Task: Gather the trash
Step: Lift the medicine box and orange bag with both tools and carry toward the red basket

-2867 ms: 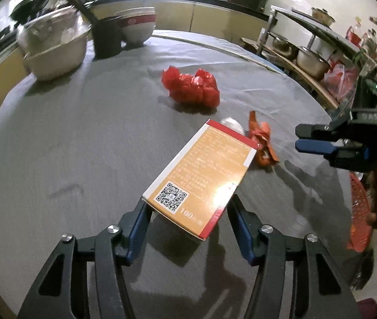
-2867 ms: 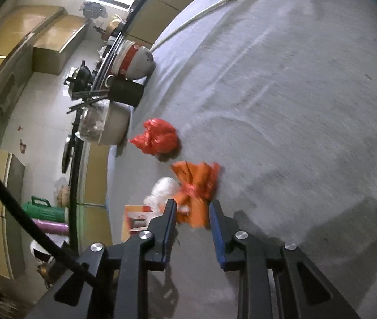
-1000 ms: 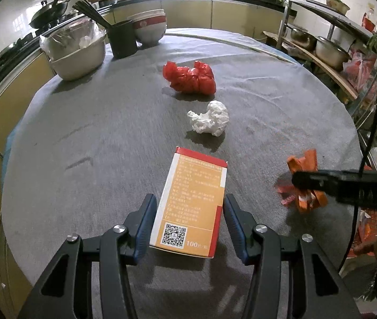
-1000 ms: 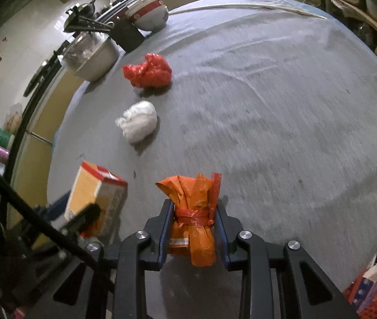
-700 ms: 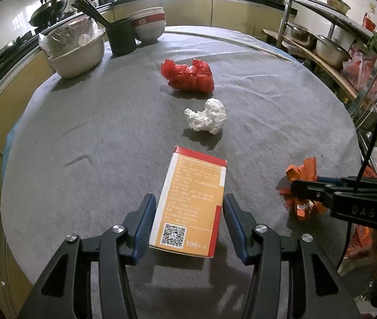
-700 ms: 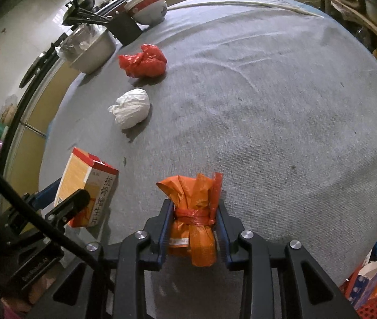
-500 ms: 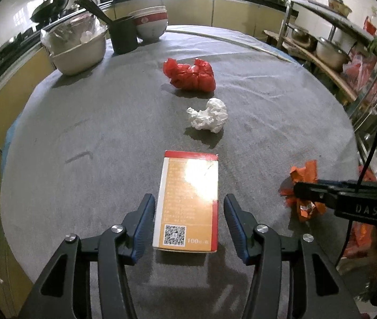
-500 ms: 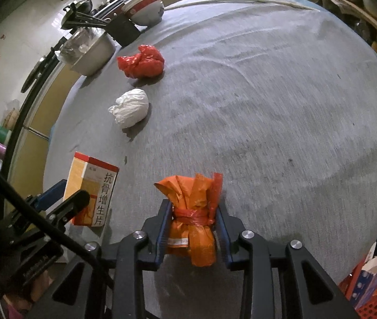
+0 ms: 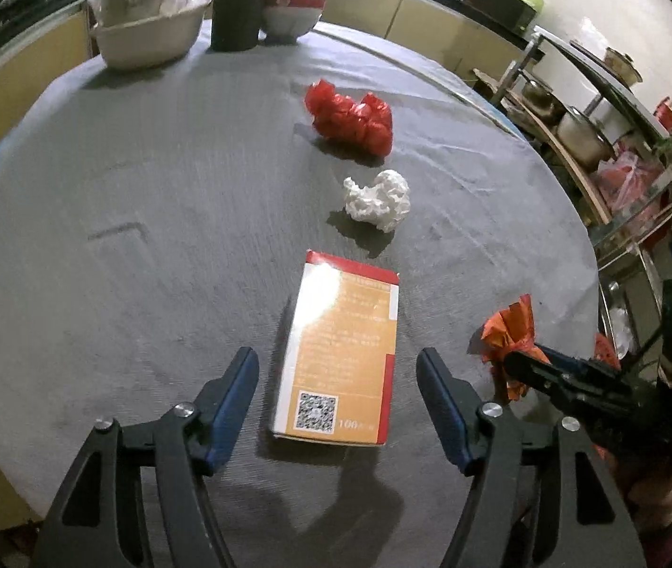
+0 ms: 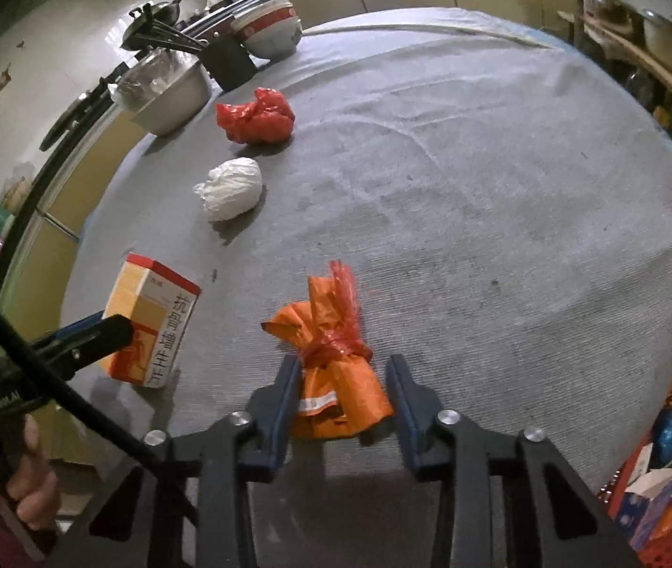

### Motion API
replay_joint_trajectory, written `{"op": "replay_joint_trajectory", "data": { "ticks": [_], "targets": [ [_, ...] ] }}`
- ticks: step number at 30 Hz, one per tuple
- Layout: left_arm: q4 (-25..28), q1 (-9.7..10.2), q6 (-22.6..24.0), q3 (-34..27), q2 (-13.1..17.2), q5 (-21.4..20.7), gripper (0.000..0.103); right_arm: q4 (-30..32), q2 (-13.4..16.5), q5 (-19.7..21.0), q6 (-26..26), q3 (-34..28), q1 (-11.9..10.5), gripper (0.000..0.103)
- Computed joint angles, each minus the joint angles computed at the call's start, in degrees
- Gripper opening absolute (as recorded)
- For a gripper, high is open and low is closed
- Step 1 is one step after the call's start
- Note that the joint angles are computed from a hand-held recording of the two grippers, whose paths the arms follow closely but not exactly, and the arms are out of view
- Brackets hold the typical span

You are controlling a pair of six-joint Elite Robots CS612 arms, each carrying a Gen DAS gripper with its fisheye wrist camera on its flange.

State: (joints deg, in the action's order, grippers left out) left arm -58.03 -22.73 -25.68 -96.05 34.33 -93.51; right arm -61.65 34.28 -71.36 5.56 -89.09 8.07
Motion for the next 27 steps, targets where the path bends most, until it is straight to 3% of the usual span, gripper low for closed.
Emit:
{"op": "replay_joint_trajectory", "data": {
  "ticks": [4, 7, 12, 14, 18, 19, 20, 22, 27],
  "targets": [
    [1.4, -0.98, 0.3, 0.6, -0.2, 3.9, 0.07, -0.9, 0.4, -1.0, -1.5, -0.5, 0.2, 0.038],
    [1.3, -0.8, -1.0, 0.7, -0.2, 2.9, 0.053, -1.2, 0.6, -0.8, -2.3, -0.7, 0.2, 0.038],
    [1.0, -1.29, -0.5, 0.1, 0.2, 4.8, 0.051, 0.6, 0.2, 2.7, -1.8, -0.6, -0.9, 0.039],
    [0.7, -1.49, -0.6, -0.2, 0.4, 5.5, 0.051, 0.3, 0.4, 3.3, -1.4, -0.7, -1.0, 0.047],
    [1.1, -2.03, 0.0, -0.7, 0.6, 7.0, 0.051, -1.4, 0.7, 2.4, -2.8, -1.1, -0.5, 0.048],
    [1.1, -2.07, -0.2, -0.8, 0.6, 7.0, 0.051, -2.2, 0.9, 2.1, -3.7, -1.2, -0.3, 0.047],
    [1.2, -2.06, -0.3, -0.9, 0.7, 6.9, 0.051, -2.5, 0.9, 1.4, -4.8, -1.2, -0.1, 0.04],
    [1.6, -2.14, -0.2, -1.1, 0.7, 7.1, 0.051, -2.9, 1.0, -0.9, -6.2, -1.2, 0.4, 0.039],
    [3.8, -2.19, -0.2, -0.6, 0.5, 7.7, 0.051, -3.6, 1.3, -1.3, -6.7, -1.4, 0.5, 0.039]
  ]
}}
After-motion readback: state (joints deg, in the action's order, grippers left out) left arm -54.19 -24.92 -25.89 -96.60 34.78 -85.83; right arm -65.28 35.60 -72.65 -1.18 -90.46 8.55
